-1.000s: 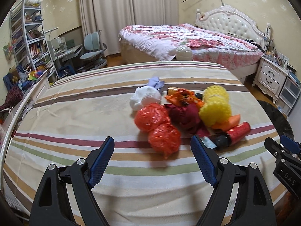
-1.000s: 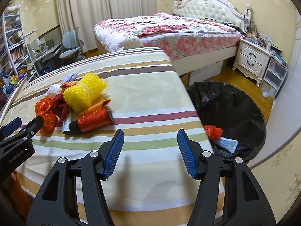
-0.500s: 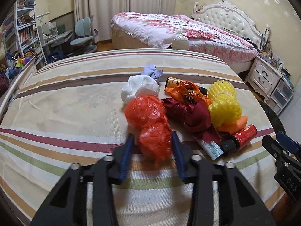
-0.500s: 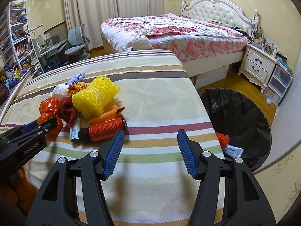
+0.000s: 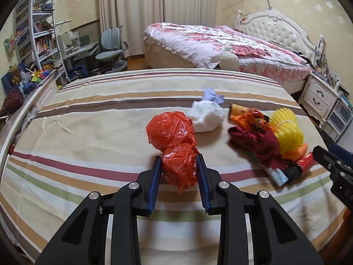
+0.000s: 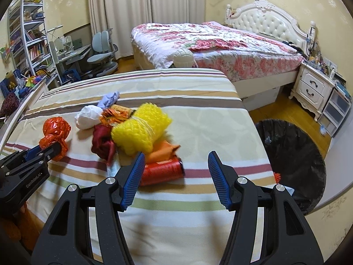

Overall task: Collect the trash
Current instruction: 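Grasp the red plastic bag with left tool while right grasps yellow mesh net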

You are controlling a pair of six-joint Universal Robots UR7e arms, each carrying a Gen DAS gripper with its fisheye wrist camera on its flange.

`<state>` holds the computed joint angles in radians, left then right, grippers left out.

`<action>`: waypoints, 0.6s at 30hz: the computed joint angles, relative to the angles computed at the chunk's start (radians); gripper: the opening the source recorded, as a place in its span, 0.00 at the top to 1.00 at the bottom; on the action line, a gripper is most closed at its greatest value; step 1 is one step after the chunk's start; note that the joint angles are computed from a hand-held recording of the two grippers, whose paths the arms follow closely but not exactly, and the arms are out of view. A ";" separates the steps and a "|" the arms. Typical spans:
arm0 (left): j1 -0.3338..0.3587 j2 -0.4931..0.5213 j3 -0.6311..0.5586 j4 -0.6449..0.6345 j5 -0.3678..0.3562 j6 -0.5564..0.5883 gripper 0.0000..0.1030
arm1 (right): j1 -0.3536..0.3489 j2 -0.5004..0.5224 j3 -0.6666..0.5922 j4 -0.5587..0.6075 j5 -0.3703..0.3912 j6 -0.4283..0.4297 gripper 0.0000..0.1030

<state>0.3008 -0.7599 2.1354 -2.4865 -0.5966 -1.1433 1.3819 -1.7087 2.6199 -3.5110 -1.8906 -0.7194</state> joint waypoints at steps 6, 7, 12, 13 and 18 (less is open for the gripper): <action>0.013 -0.057 0.032 0.091 0.039 -0.082 0.69 | 0.070 0.072 -0.050 0.009 -0.034 0.030 0.44; 0.015 -0.063 0.034 0.103 0.045 -0.092 0.69 | 0.079 0.086 -0.059 0.017 -0.039 0.039 0.44; 0.033 -0.088 0.048 0.127 0.054 -0.124 0.69 | 0.112 0.156 -0.091 0.001 -0.077 0.049 0.44; 0.035 -0.091 0.052 0.124 0.053 -0.126 0.69 | 0.116 0.171 -0.097 -0.005 -0.090 0.051 0.44; 0.040 -0.090 0.062 0.100 0.050 -0.117 0.69 | 0.111 0.197 -0.106 0.003 -0.111 0.076 0.44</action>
